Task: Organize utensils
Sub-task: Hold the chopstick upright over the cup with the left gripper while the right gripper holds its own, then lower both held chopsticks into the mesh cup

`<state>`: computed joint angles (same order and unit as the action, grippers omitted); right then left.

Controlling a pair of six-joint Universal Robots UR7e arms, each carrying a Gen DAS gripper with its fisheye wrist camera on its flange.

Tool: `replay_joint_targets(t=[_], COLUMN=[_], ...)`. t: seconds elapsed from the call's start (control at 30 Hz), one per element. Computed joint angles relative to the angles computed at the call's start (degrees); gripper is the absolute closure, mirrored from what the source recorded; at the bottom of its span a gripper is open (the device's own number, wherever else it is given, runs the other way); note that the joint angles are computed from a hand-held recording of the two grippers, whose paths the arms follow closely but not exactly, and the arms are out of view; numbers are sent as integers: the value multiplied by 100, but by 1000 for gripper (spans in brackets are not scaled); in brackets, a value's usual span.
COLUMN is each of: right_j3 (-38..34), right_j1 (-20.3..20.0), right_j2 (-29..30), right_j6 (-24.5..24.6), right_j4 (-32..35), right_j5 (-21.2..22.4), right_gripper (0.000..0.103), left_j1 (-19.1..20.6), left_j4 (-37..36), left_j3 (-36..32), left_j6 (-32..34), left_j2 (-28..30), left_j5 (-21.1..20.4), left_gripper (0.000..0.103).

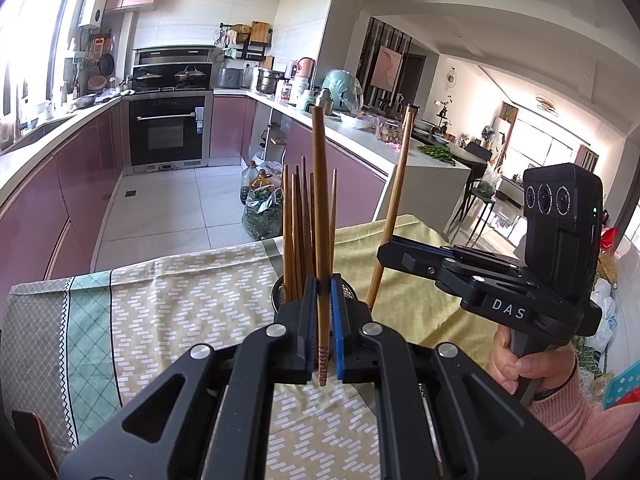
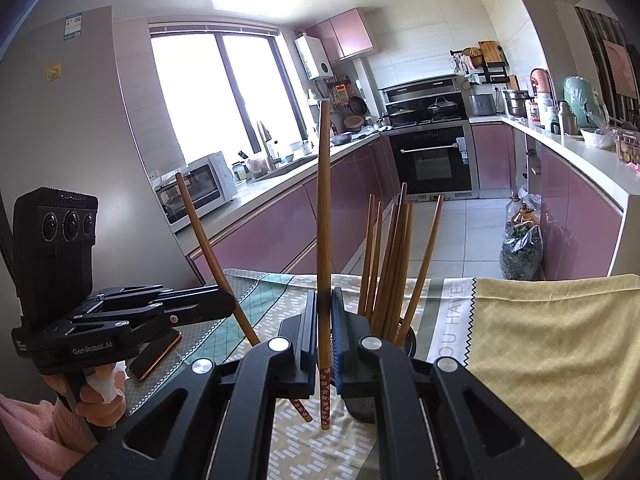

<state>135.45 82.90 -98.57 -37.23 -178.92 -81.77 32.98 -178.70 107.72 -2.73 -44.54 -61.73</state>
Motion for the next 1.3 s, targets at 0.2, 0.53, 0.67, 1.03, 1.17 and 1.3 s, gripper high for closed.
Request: replay_joint_targets(t=[0.2,0.53,0.67,1.03,1.17,1.3], right_j3=[15,-19,10,7,-20,-61], right_j1=[-31,12,-5,8,23,61], right_j2=[-13,-39,-58,-49,-34,-3], right_j6=[-29,-21,-33,-18,-12,1], right_j4=[-8,-31,-52,-109,-114,-130], right_j5=[37,48,60,102,99,69], right_gripper=[97,97,97,97,97,97], left_j1=[1,-20,-27,-40,-47,-53], left_j4=[-6,-59,-80,-207,-272,-324], left_j3=[-22,-27,-40,-45,-30,-32], left_j6=[17,64,97,175,191,222], left_j2=[4,-5,1,10,18,21], left_j5=[-8,-8,-11,21,19,23], left_gripper=[96,96,96,96,96,96])
